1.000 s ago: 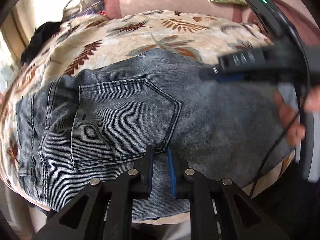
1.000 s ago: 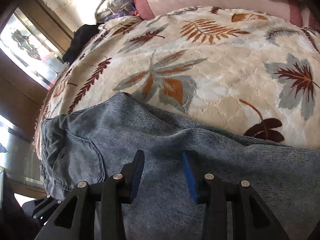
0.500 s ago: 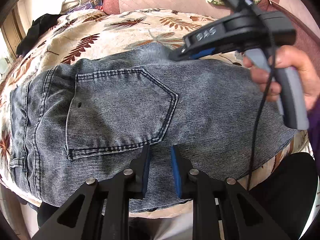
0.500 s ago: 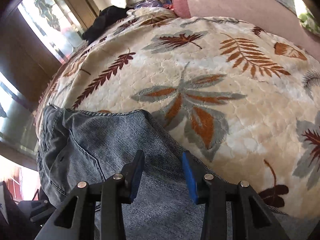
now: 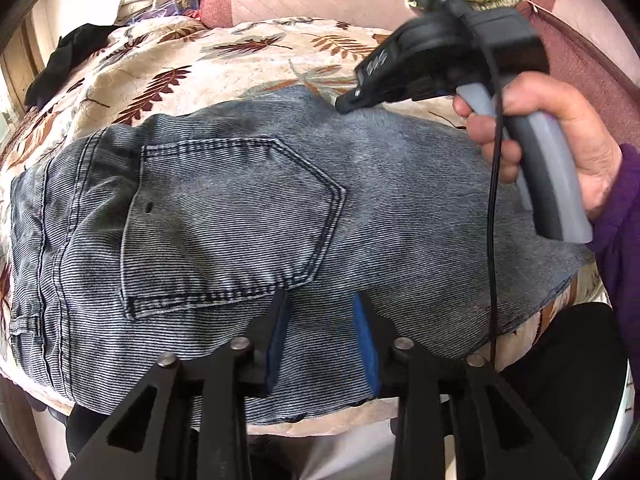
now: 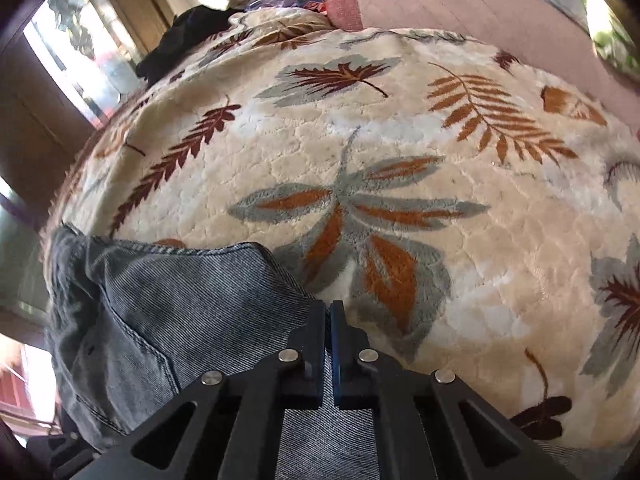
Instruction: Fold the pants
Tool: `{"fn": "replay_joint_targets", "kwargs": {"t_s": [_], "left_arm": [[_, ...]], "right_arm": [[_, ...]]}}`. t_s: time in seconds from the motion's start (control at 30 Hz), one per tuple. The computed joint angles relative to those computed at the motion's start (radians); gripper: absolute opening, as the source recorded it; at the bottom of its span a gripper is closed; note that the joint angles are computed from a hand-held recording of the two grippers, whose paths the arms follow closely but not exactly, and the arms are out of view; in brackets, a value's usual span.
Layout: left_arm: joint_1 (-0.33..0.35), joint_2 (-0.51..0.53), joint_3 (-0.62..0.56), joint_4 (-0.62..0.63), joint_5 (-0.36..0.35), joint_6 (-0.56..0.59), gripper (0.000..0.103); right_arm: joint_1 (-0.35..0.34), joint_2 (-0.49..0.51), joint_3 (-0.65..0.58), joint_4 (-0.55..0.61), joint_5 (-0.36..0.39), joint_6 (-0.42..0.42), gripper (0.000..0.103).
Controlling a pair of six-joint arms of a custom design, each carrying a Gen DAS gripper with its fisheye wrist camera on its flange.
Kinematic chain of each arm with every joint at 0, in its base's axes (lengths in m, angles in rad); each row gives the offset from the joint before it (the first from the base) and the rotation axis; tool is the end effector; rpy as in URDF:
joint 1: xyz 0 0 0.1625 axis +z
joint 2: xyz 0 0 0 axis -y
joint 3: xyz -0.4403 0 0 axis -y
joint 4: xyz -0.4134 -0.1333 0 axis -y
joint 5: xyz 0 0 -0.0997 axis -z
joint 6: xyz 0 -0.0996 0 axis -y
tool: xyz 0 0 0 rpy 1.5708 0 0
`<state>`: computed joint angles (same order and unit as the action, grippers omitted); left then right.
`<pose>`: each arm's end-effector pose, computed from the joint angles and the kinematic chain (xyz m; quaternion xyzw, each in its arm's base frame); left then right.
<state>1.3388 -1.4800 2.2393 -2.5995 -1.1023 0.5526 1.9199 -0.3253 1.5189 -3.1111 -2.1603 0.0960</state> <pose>0.0678 -0.4882 0.2573 0.3397 0.9026 -0.0922 0.2479 0.3097 -0.6230 -0.1251 0.0693 -0.9413 0.2241 0.2427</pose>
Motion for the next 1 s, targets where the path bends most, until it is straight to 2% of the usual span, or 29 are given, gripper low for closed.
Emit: {"fn": "replay_joint_targets", "kwargs": {"t_s": [0.1, 0.17, 0.27, 0.37, 0.43, 0.53, 0.63, 0.7, 0.77, 0.83, 0.87, 0.9, 0.93, 0.97, 1.0], "left_arm": [[-0.013, -0.010, 0.015, 0.006, 0.012, 0.009, 0.049], [-0.026, -0.020, 0.032, -0.009, 0.030, 0.007, 0.050], [-0.037, -0.038, 0.043, 0.001, 0.019, -0.011, 0.050], [-0.056, -0.052, 0.059, 0.006, 0.002, -0.014, 0.051], [-0.068, -0.037, 0.076, -0.026, 0.021, -0.004, 0.060], [-0.077, 0.005, 0.082, -0.039, 0.097, -0.019, 0.063], [-0.092, 0.000, 0.095, -0.034, 0.118, -0.011, 0.072], [-0.089, 0.009, 0.090, -0.024, 0.109, -0.020, 0.080], [-0.093, 0.016, 0.098, -0.044, 0.115, -0.030, 0.085], [-0.099, 0.020, 0.112, -0.074, 0.123, -0.040, 0.089], [-0.101, 0.023, 0.120, -0.092, 0.126, -0.036, 0.090], [-0.102, 0.026, 0.124, -0.102, 0.124, -0.035, 0.093], [-0.100, 0.025, 0.128, -0.105, 0.122, -0.032, 0.095], [-0.101, 0.025, 0.126, -0.095, 0.125, -0.035, 0.095], [-0.101, 0.031, 0.115, -0.075, 0.130, -0.040, 0.097]], "right_arm": [[-0.013, -0.075, 0.131, -0.162, 0.095, 0.044, 0.005], [-0.011, -0.121, 0.216, -0.247, 0.104, 0.068, 0.005], [0.000, -0.168, 0.315, -0.314, 0.043, 0.108, 0.005], [-0.001, -0.180, 0.359, -0.310, -0.009, 0.155, 0.005], [-0.010, -0.167, 0.355, -0.298, -0.013, 0.190, 0.005], [-0.026, -0.146, 0.354, -0.270, -0.044, 0.239, 0.005], [-0.009, -0.172, 0.428, -0.363, -0.035, 0.217, 0.005], [0.002, -0.202, 0.522, -0.513, -0.032, 0.196, 0.005], [0.010, -0.237, 0.623, -0.643, -0.063, 0.231, 0.006], [0.018, -0.261, 0.722, -0.777, -0.093, 0.260, 0.013], [0.026, -0.264, 0.767, -0.846, -0.110, 0.274, 0.026], [0.035, -0.262, 0.805, -0.905, -0.128, 0.295, 0.046], [0.046, -0.257, 0.837, -0.964, -0.141, 0.318, 0.055], [0.055, -0.242, 0.869, -1.052, -0.146, 0.332, 0.060], [0.064, -0.228, 0.893, -1.125, -0.150, 0.341, 0.060]]}}
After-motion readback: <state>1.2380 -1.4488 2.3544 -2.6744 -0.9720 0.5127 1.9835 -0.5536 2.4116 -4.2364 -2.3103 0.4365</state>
